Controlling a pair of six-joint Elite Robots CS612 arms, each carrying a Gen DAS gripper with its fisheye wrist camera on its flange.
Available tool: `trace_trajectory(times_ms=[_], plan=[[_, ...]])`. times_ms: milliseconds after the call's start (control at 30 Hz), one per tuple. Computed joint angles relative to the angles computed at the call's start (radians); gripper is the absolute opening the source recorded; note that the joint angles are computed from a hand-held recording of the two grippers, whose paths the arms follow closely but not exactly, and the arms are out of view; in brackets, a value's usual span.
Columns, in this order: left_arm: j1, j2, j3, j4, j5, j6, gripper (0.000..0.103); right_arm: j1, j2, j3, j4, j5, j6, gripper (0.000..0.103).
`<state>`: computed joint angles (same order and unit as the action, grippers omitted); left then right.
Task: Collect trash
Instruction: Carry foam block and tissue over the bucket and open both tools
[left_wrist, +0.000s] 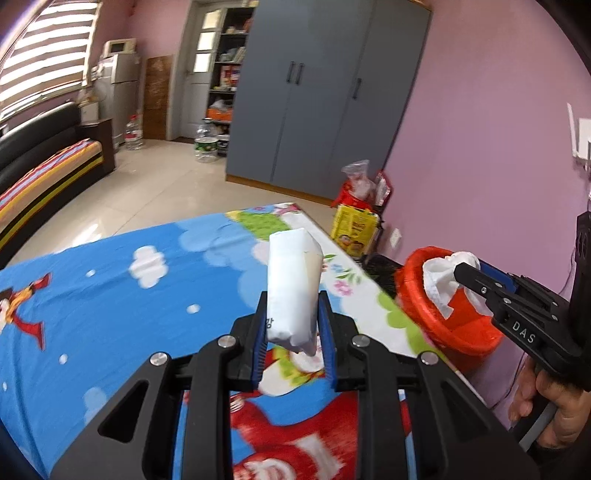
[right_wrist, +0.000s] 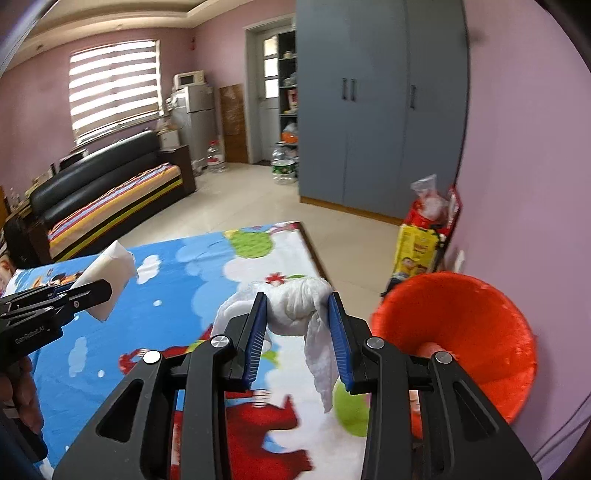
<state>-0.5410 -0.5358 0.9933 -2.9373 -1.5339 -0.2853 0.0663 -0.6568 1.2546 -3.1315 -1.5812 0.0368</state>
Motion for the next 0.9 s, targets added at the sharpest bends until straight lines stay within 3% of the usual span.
trace_trajectory(times_ms=[667, 833, 900], plan=[[-0.065, 0.213, -0.451, 0.238, -0.129, 0.146, 0.024, -0.092, -0.028, 0.07, -0.069, -0.122, 0.085, 0.033], [-0.075, 0.298, -0.626, 0.333, -0.162, 0.164, 0.024, -0.105, -0.028, 0.07, -0.07, -0.153, 0.097, 0.033], [-0.077, 0.355, -0.743, 0.397, -0.183, 0.162, 0.024, -0.108, -0.025, 0.067, -0.072, -0.162, 0.099, 0.033]])
